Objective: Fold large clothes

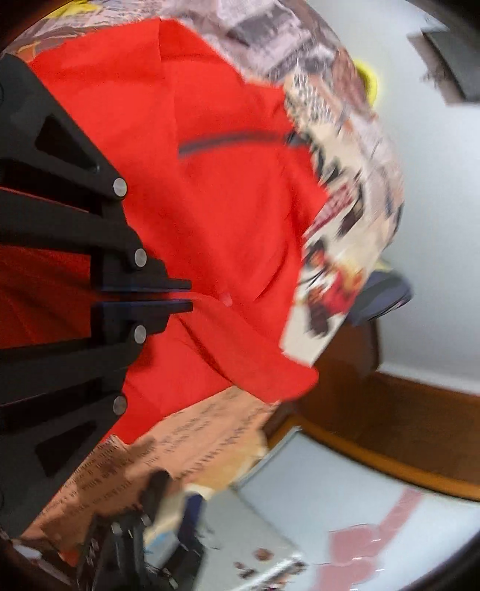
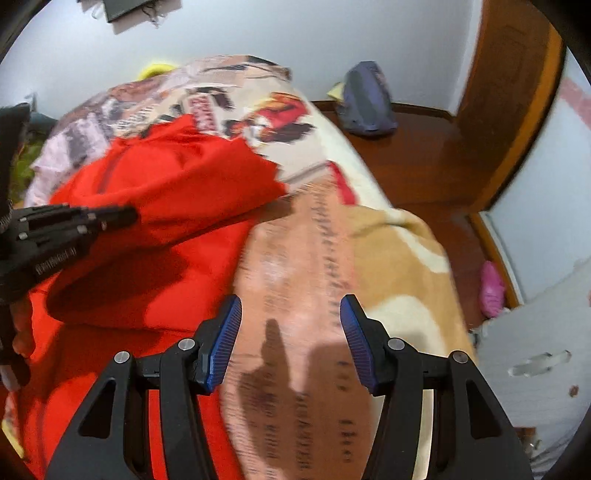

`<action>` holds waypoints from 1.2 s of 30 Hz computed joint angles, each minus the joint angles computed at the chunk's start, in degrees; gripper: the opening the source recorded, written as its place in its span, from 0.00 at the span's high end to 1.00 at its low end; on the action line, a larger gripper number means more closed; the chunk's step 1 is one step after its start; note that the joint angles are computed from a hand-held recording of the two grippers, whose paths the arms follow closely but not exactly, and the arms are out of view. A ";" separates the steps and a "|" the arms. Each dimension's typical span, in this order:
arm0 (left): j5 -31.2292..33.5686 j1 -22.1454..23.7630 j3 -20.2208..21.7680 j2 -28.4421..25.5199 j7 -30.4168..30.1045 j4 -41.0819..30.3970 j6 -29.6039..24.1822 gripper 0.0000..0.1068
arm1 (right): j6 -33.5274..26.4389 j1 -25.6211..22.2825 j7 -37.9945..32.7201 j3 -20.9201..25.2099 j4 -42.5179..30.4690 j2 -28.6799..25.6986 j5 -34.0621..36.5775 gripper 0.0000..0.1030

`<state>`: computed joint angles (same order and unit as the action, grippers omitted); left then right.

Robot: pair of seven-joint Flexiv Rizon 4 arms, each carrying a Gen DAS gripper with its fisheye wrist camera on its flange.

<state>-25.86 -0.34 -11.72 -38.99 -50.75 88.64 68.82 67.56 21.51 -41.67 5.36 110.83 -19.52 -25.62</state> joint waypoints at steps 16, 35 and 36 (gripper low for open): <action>-21.32 16.46 -3.25 11.78 8.93 19.92 6.38 0.98 | -7.50 2.83 -10.34 3.75 -11.59 -9.65 12.80 0.47; -46.42 16.98 4.76 13.49 13.87 27.02 -10.71 0.65 | -5.11 3.93 -7.15 2.24 -9.86 -10.03 9.32 0.32; -48.00 17.17 4.74 13.23 14.18 26.48 -13.30 0.59 | -5.01 4.03 -6.95 2.13 -9.76 -10.02 9.07 0.32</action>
